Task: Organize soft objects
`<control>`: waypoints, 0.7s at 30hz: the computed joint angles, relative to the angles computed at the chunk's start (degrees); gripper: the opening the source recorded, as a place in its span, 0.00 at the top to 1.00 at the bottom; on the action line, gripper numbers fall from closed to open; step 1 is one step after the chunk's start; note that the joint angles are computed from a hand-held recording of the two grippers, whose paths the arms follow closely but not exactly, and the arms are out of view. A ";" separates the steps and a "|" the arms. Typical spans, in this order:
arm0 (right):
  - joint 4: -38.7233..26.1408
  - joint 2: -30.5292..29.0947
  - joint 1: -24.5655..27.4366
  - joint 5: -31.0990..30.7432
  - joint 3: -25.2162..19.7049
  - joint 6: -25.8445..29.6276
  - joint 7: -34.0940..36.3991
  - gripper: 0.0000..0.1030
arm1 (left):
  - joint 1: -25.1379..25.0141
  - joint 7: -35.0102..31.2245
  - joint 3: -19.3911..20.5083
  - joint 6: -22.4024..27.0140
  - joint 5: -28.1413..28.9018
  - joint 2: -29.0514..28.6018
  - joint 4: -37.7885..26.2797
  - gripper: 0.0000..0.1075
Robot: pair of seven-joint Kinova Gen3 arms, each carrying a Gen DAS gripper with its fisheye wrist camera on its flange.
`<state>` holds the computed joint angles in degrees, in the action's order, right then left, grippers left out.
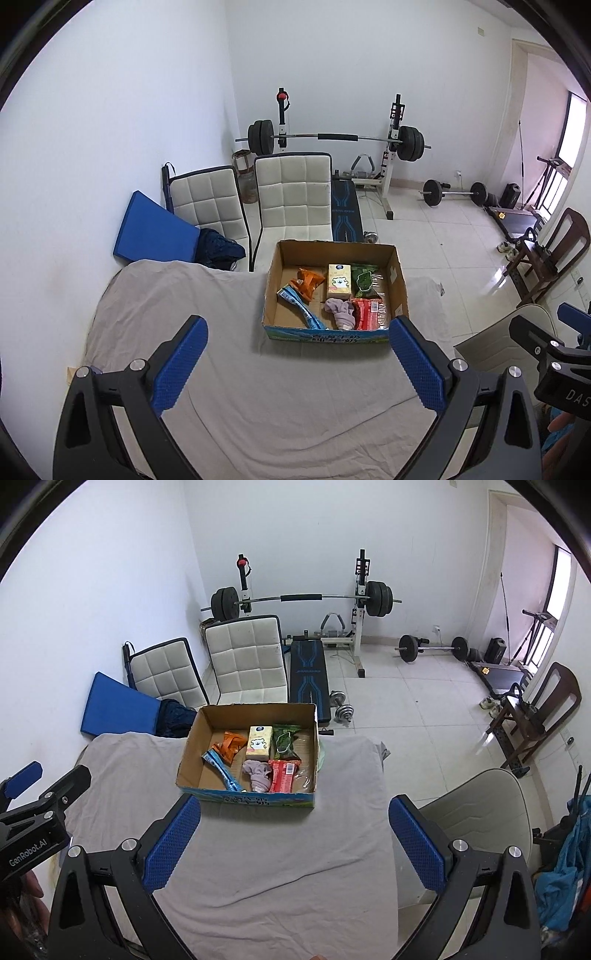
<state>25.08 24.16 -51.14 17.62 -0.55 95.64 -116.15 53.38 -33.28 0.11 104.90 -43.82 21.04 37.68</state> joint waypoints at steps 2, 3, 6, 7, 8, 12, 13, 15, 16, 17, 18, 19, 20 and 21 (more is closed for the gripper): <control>0.01 0.01 -0.05 0.15 0.09 0.01 0.11 0.00 | 0.02 -0.01 0.01 0.13 0.06 0.02 -0.08 0.06; -0.01 -0.01 0.05 0.01 0.03 -0.01 0.06 0.00 | 0.12 0.03 0.00 0.24 0.00 0.11 -0.26 0.06; -0.32 0.07 -0.16 0.35 0.17 -0.01 0.23 0.00 | 0.19 -0.20 -0.11 0.40 0.00 0.33 -0.77 0.06; -0.40 0.08 -0.13 0.31 0.15 -0.06 0.27 0.00 | 0.18 -0.11 -0.18 0.23 0.04 0.20 -0.42 0.06; -0.65 0.15 -0.25 0.48 0.25 0.11 0.38 0.00 | 0.06 -0.20 -0.13 0.14 0.21 0.13 -0.36 0.06; -1.13 0.05 -0.59 0.79 0.42 0.61 0.55 0.00 | -0.02 -0.03 -0.06 0.04 0.27 0.03 -0.22 0.06; -1.12 0.03 -0.54 0.72 0.41 0.60 0.59 0.00 | 0.09 -0.14 -0.06 0.23 0.16 0.16 -0.58 0.06; -1.29 0.07 -0.54 0.70 0.46 0.69 0.69 0.00 | 0.01 -0.19 -0.12 0.15 0.21 0.13 -0.42 0.06; -1.10 0.02 -0.56 0.73 0.49 0.52 0.66 0.00 | 0.14 -0.40 -0.12 0.36 0.08 0.31 -0.87 0.06; -1.21 0.03 -0.61 0.87 0.58 0.56 0.62 0.00 | 0.14 -0.22 -0.24 0.18 0.05 0.21 -0.57 0.06; -1.93 0.35 -0.59 0.90 0.62 0.93 0.79 0.00 | 0.06 -0.20 -0.25 0.14 0.12 0.23 -0.59 0.06; -3.04 0.83 -0.70 1.01 0.79 1.54 1.03 0.00 | 0.07 -0.18 -0.25 0.10 0.13 0.23 -0.60 0.06; -3.36 0.98 -0.84 1.09 1.01 1.67 1.01 0.00 | 0.08 -0.43 -0.27 0.15 0.00 0.44 -1.05 0.06; -3.64 1.08 -0.79 0.94 1.09 1.76 0.98 0.00 | 0.16 -0.64 -0.34 0.26 -0.08 0.61 -1.37 0.06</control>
